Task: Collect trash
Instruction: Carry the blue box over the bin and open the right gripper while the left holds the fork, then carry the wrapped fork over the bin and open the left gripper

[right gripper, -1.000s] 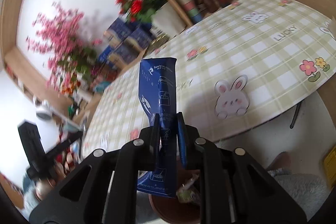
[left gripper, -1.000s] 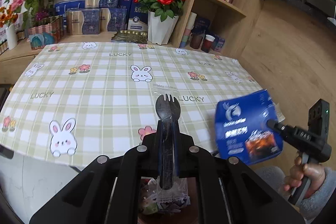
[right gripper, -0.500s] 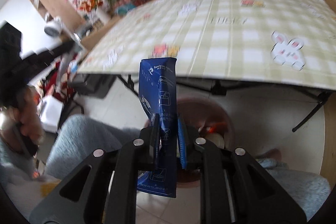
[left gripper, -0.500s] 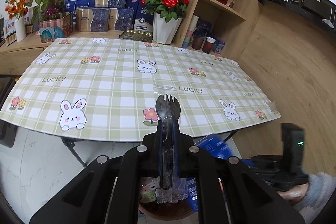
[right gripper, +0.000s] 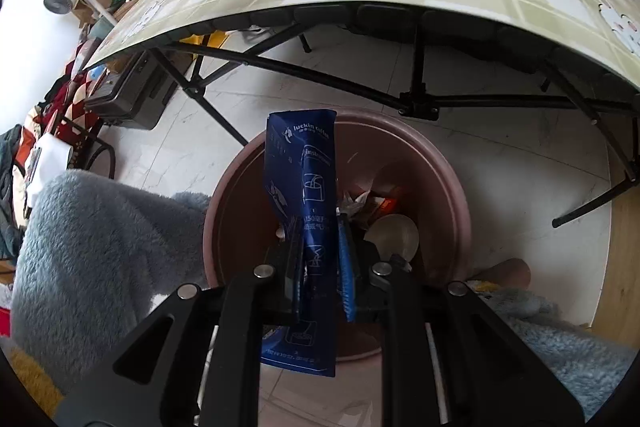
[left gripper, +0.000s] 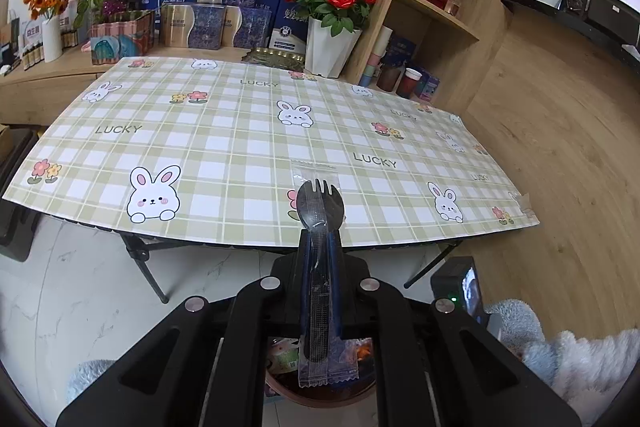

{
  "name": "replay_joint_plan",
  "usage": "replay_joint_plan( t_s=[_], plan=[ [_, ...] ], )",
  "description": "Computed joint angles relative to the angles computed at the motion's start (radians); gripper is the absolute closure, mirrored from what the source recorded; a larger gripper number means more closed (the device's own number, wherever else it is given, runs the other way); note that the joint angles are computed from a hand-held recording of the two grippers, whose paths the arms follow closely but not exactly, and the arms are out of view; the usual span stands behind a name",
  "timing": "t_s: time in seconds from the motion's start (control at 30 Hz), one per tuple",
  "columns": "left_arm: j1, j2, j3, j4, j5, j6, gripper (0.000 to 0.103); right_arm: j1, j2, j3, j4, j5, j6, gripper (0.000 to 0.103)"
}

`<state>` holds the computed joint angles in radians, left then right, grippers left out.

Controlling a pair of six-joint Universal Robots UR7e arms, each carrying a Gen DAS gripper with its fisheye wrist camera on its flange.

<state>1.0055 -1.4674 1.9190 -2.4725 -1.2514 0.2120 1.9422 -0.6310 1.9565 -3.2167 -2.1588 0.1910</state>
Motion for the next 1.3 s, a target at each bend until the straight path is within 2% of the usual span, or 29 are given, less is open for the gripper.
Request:
replay_joint_plan(
  t_s=[0.1, 0.17, 0.23, 0.3, 0.37, 0.4, 0.43, 0.57, 0.77, 1.0, 1.13, 1.3],
  plan=[
    [0.005, 0.002, -0.002, 0.001, 0.0, -0.001, 0.094, -0.011, 0.008, 0.0, -0.035, 0.016, 0.028, 0.084],
    [0.01, 0.005, -0.003, 0.004, -0.002, -0.005, 0.094, -0.026, 0.006, 0.006, -0.049, 0.048, 0.036, 0.08],
    [0.012, 0.009, -0.005, 0.009, -0.003, -0.009, 0.094, -0.025, 0.01, -0.002, -0.045, 0.048, 0.018, 0.051],
    [0.014, 0.012, -0.007, 0.014, -0.005, -0.01, 0.094, -0.012, 0.012, -0.011, -0.049, 0.03, -0.007, 0.045],
    [0.015, 0.014, -0.005, 0.019, -0.005, -0.014, 0.094, -0.007, 0.003, -0.01, -0.054, 0.034, -0.009, 0.033],
    [0.017, 0.016, -0.006, 0.021, -0.005, -0.014, 0.094, 0.008, -0.003, -0.008, -0.071, 0.013, -0.013, 0.018],
    [0.019, 0.019, -0.006, 0.027, -0.005, -0.017, 0.094, 0.019, -0.006, -0.004, -0.099, -0.003, -0.027, 0.008],
    [0.025, 0.031, -0.006, 0.044, -0.003, -0.021, 0.094, 0.051, -0.039, 0.012, -0.15, -0.043, -0.044, 0.006],
    [0.028, 0.053, -0.001, 0.074, -0.001, -0.021, 0.094, 0.093, -0.094, 0.066, -0.31, -0.116, -0.061, 0.006],
    [0.028, 0.098, 0.02, 0.134, 0.042, 0.0, 0.094, 0.106, -0.151, 0.133, -0.427, -0.202, 0.013, 0.006],
    [0.035, 0.142, 0.019, 0.189, 0.045, 0.005, 0.094, 0.101, -0.167, 0.169, -0.478, -0.21, -0.015, 0.006],
    [0.045, 0.224, 0.002, 0.233, 0.048, -0.001, 0.094, 0.099, -0.174, 0.185, -0.476, -0.233, -0.022, 0.006]
  ],
)
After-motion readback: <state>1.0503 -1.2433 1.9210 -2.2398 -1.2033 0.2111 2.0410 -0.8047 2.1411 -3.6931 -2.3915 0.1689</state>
